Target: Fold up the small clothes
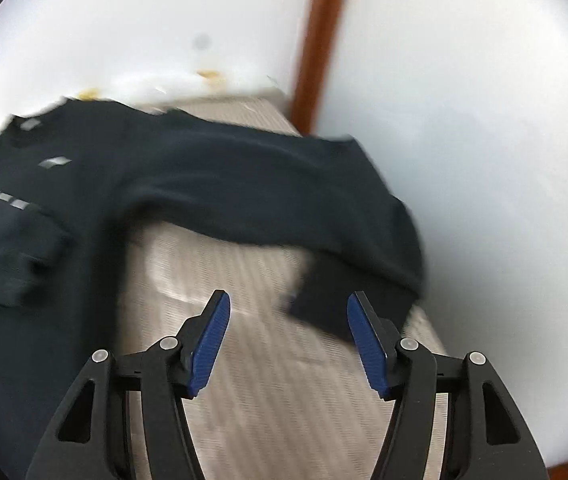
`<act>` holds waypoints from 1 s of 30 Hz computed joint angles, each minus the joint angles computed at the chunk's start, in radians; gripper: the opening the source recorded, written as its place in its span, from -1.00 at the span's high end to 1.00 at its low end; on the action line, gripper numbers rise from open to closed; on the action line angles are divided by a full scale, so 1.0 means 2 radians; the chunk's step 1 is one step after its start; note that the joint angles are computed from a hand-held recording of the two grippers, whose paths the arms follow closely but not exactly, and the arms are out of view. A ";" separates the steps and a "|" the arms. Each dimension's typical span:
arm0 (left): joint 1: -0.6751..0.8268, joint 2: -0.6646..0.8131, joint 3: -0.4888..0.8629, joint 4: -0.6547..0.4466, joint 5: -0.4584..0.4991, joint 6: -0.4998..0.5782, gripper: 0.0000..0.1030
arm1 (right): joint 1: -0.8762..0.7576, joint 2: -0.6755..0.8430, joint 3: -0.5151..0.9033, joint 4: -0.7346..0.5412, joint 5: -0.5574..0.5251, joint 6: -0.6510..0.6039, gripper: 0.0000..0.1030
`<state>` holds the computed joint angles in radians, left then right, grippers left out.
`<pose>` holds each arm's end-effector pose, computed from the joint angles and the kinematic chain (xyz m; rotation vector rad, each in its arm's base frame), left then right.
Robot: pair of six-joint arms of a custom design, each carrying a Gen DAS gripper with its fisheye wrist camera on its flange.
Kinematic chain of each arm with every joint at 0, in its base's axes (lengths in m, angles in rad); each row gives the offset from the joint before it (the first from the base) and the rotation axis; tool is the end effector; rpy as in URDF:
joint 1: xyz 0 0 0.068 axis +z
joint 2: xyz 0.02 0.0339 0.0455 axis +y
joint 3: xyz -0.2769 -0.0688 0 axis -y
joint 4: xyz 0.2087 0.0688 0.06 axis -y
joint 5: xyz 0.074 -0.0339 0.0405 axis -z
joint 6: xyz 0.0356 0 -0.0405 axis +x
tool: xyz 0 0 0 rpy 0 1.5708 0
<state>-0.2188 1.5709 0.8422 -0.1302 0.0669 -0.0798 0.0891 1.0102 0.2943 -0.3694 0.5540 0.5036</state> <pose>0.2799 -0.0647 0.2133 0.1996 2.4306 -0.2156 0.1195 -0.0081 0.1641 0.6812 2.3911 -0.4950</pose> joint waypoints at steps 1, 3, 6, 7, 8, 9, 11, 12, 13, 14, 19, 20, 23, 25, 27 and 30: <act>-0.009 0.001 0.004 0.000 -0.005 -0.006 -0.50 | -0.026 -0.004 -0.011 0.017 -0.020 -0.019 -0.17; -0.024 0.006 0.012 -0.002 -0.018 -0.012 -0.52 | -0.078 -0.002 -0.029 0.058 -0.064 -0.058 -0.18; -0.045 0.019 0.026 -0.004 -0.038 -0.020 -0.54 | -0.104 0.047 -0.036 0.113 -0.079 -0.082 -0.27; -0.051 0.027 0.035 -0.009 -0.041 -0.024 -0.54 | -0.108 0.055 -0.042 0.132 -0.080 -0.089 -0.29; -0.056 0.033 0.042 -0.014 -0.045 -0.029 -0.55 | -0.104 0.063 -0.046 0.144 -0.076 -0.087 -0.33; -0.060 0.038 0.046 -0.015 -0.047 -0.033 -0.54 | -0.106 0.078 -0.045 0.158 -0.074 -0.089 -0.36; -0.068 0.047 0.056 -0.020 -0.047 -0.040 -0.55 | -0.110 0.098 -0.044 0.181 -0.078 -0.085 -0.36; -0.070 0.049 0.058 -0.022 -0.045 -0.042 -0.55 | -0.114 0.100 -0.046 0.188 -0.080 -0.086 -0.36; -0.072 0.052 0.061 -0.024 -0.043 -0.044 -0.55 | -0.119 0.105 -0.047 0.196 -0.082 -0.088 -0.36; -0.075 0.054 0.063 -0.025 -0.042 -0.046 -0.55 | -0.123 0.107 -0.050 0.205 -0.084 -0.092 -0.34; -0.083 0.053 0.058 -0.025 -0.055 -0.043 -0.54 | -0.124 0.099 -0.058 0.213 -0.072 -0.113 0.66; -0.082 0.051 0.056 -0.024 -0.059 -0.041 -0.54 | -0.127 0.101 -0.058 0.216 -0.066 -0.119 0.79; -0.065 0.037 0.046 -0.025 -0.046 -0.037 -0.54 | -0.168 0.057 -0.054 0.184 -0.110 -0.143 0.80; -0.052 0.027 0.038 -0.023 -0.040 -0.031 -0.55 | -0.170 0.006 -0.035 0.123 -0.116 -0.135 0.80; -0.037 0.016 0.026 -0.019 -0.036 -0.019 -0.54 | -0.137 -0.045 0.002 0.050 -0.105 -0.110 0.80; -0.010 0.002 0.006 -0.009 -0.031 0.002 -0.54 | -0.031 -0.082 0.076 -0.044 -0.070 -0.042 0.80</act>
